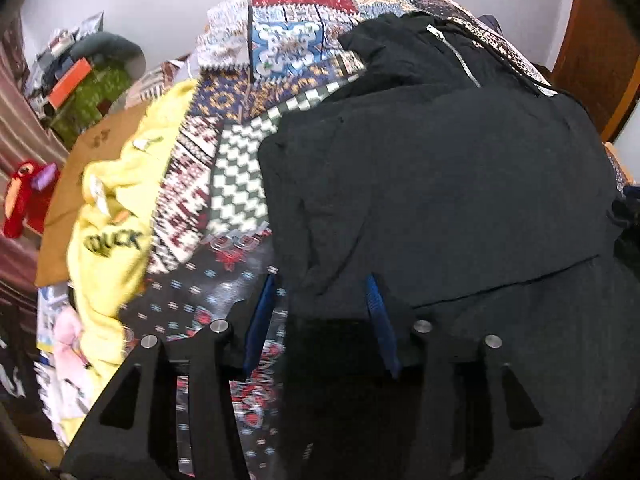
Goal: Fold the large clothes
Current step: 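Grasp the hoodie hem with the right gripper while the left gripper grasps it too, lifting toward the hood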
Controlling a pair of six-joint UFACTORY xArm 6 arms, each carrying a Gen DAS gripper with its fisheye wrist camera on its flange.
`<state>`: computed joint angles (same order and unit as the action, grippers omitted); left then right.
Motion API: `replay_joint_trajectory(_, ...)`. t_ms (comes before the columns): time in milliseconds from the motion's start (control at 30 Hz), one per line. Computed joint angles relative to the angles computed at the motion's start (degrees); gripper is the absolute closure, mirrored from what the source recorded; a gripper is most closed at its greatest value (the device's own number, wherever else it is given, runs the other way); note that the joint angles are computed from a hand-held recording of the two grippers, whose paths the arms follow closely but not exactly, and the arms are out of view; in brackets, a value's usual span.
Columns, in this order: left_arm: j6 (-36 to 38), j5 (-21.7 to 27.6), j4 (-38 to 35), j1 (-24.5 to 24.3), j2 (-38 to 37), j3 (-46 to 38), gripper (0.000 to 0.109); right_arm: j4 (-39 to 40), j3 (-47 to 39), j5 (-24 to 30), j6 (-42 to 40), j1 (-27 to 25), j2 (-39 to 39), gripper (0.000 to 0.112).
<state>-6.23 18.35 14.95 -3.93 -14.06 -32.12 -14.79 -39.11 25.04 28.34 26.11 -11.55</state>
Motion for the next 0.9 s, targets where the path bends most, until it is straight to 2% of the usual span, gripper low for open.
replay_joint_trajectory(100,1.08,0.48,0.06,0.16,-0.26,-2.09,0.061,0.31,-1.61,-1.92,-0.98,-0.82,-0.24,0.048)
replay_joint_trajectory(167,3.94,0.43,-3.33,-0.09,0.13,-4.52,0.06,0.67,-3.25,-3.0,-1.19,-1.45,0.09,0.048)
replay_joint_trajectory(267,5.25,0.34,-5.62,-0.78,2.51,-9.75,0.054,3.1,-6.86,-5.0,-2.85,-2.26,1.82,0.048)
replay_joint_trajectory(333,5.66,0.28,-6.84,-1.35,5.12,-13.94,0.052,3.86,-9.5,-5.89,-3.19,-2.72,3.14,0.048)
replay_joint_trajectory(433,8.68,2.02,-13.16,-2.43,10.56,-22.17,0.051,3.11,-14.53,-6.66,-2.49,-3.33,6.35,0.047)
replay_joint_trajectory(533,11.37,4.19,-19.04,-3.29,16.85,-30.91,0.048,3.31,-19.77,-7.73,-2.43,-3.97,10.46,0.041)
replay_joint_trajectory(600,12.25,5.77,-21.17,-3.74,21.21,-36.42,0.047,6.16,-23.57,-8.54,-4.68,-4.2,13.94,0.04)
replay_joint_trajectory(733,13.57,11.24,-26.45,-4.28,31.64,-49.26,0.046,7.57,-33.15,-5.16,-3.57,-4.55,22.48,0.039)
replay_joint_trajectory(900,15.19,19.28,-35.87,-4.11,45.05,-65.7,0.046,13.92,-46.47,-0.4,-6.22,-5.11,34.57,0.039)
